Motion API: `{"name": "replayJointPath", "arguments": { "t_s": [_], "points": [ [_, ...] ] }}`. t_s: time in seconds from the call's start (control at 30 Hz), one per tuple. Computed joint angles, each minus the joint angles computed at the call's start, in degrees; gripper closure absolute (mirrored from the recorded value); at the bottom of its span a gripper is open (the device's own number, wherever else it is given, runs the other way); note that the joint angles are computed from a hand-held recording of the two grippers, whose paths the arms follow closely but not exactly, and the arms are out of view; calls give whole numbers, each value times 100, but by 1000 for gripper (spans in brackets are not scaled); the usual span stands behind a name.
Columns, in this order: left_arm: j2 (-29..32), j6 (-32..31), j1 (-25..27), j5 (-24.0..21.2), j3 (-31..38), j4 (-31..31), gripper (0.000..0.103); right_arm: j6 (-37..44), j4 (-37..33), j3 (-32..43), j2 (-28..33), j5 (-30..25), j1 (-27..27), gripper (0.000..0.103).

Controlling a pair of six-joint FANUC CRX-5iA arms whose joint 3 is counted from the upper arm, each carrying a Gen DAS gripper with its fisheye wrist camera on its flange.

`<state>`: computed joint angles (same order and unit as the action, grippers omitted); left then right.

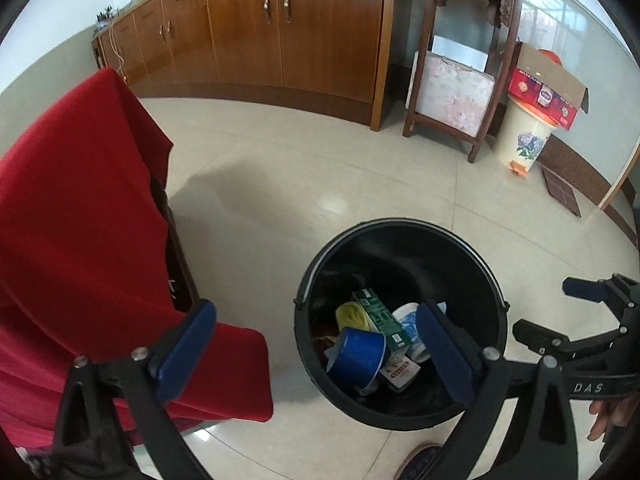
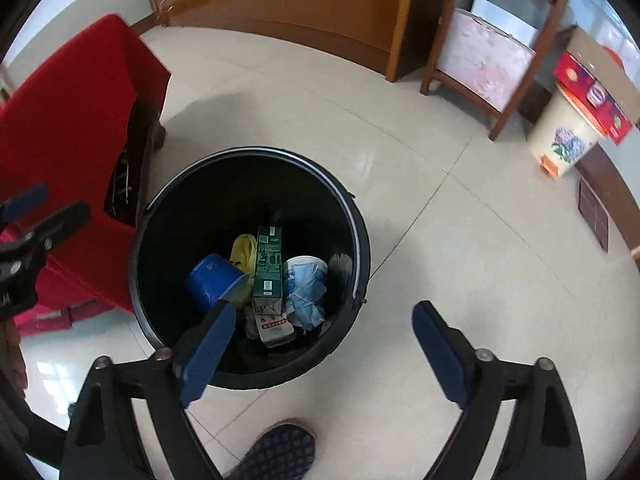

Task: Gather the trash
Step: 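Move both tools back to the table toward the plastic bag and red cup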

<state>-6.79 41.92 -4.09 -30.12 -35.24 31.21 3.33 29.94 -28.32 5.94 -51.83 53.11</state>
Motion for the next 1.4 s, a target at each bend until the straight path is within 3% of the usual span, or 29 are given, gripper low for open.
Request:
{"name": "replayJointPath", "arguments": {
  "t_s": [0.1,0.43,0.77,1.4],
  "points": [
    [-63,-100,26,72,-17,49,0,-158,58,-51,-84,3,40,0],
    [-418,-384,106,81,-106,405,0,-900,596,-63,-246,-488,450,0],
    [-838,-569,373,-13,-230,505,0,-1423,1047,-97,-423,-609,716,0],
    [-1542,-1638,1675,-159,-521,1453,0,-1479,1958,944,74,-999,1261,0]
  ]
}}
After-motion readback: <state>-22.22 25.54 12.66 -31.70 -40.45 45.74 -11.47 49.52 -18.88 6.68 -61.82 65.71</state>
